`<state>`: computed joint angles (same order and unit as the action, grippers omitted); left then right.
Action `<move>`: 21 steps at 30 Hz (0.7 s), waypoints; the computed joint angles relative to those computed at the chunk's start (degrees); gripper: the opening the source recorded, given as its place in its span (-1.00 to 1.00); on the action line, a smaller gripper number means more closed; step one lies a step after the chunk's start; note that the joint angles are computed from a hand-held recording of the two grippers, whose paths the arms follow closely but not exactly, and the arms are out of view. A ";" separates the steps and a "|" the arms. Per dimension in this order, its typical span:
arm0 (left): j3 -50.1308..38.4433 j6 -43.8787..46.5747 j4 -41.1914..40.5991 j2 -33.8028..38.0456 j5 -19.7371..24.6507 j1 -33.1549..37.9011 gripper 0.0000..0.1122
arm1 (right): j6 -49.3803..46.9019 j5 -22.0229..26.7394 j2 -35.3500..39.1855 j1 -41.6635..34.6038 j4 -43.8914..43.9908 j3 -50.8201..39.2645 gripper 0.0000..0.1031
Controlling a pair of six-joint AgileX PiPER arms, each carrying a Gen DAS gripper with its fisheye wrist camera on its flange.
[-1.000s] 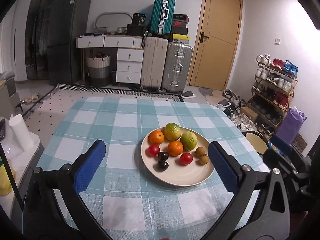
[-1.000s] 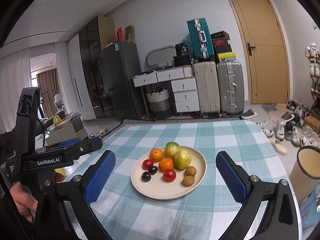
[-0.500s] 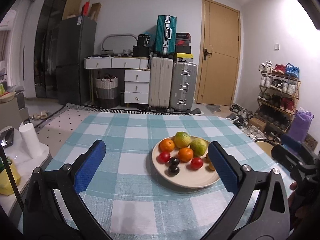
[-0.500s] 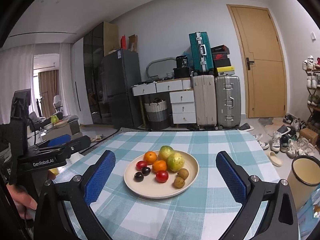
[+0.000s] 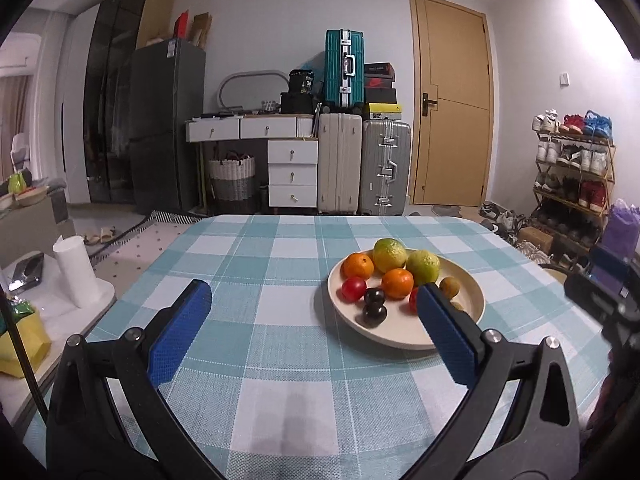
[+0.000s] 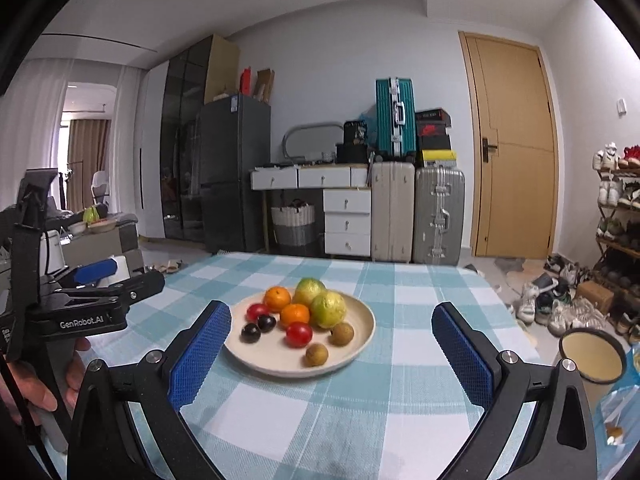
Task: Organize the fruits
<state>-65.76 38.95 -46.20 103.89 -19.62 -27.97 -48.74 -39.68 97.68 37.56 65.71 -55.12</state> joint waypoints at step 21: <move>1.31 -6.56 7.57 0.15 -1.38 -0.25 0.82 | -5.88 2.45 1.44 -0.43 5.34 -2.63 1.00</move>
